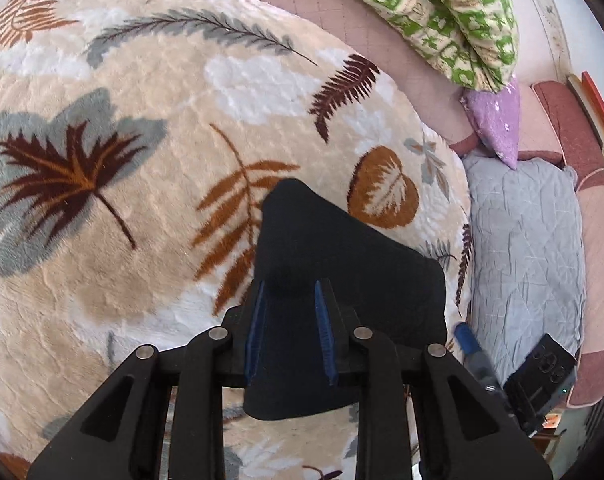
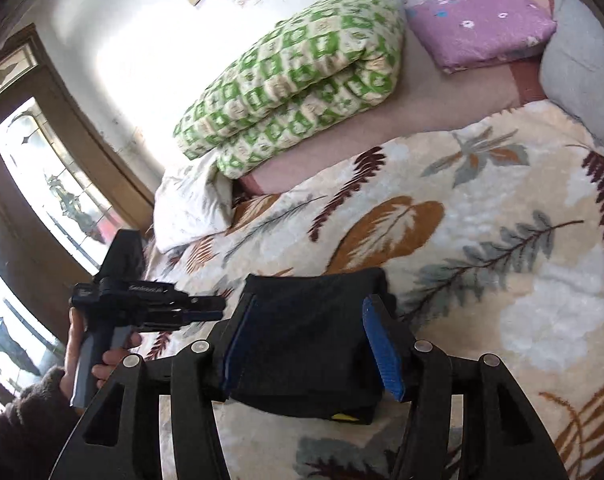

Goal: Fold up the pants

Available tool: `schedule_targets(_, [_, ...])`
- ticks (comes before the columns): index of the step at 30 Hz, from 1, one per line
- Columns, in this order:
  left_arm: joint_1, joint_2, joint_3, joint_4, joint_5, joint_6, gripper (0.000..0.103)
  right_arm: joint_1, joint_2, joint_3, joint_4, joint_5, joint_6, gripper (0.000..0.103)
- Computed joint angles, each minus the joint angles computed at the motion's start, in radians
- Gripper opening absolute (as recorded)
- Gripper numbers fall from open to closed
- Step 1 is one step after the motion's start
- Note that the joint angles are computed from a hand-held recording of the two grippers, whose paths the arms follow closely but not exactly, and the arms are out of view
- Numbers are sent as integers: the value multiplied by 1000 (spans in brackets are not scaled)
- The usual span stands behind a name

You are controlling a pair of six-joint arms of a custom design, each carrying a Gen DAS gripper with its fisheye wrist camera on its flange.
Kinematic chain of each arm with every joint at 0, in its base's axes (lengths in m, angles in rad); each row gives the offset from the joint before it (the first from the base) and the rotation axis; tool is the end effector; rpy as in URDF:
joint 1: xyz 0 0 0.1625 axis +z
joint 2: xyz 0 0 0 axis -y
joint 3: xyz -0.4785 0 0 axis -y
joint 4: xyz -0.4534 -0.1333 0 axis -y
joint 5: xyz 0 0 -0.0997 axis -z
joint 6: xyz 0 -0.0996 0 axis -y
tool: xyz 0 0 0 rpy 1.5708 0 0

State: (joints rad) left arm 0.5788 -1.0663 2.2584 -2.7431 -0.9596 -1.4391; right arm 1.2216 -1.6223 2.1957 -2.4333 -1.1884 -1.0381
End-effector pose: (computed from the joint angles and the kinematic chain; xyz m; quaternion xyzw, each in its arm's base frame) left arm -0.3119 -0.4313 0.0766 -0.2085 0.9306 -0.2788 0.1135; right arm -0.0034 -0.5076 0.3343 -0.3538 0.9052 -0.2290 0.0542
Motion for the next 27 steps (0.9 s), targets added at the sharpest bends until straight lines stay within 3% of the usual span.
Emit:
schedule_targets(4, [-11,37,-24,44,-6,3,22,37,33,20,-62,-150,1,54])
schedule_targets(9, [-11,38,-16,30,-9,-10,22,16,117,8,-97,-305,100,51])
schedule_targets(15, [-13,-29,41,-25,-7,-24,22,-14,51,-17,-1,-112,143,55])
schedule_targets(17, [2,-30,45,-41,-40,-17,22,2,56,-48,37,-92,179,64])
schedule_targets(19, [11,-24,35,-14,-63,-9,22,33,80,-81,68,-122,216,70])
schedule_targets(22, [9,-25,20,67,-52,8,22,69,124,-99,55,-202,249,70])
schedule_targets(27, [22,-2,16,12,-66,118,33,74,161,-110,50,-243,252,70])
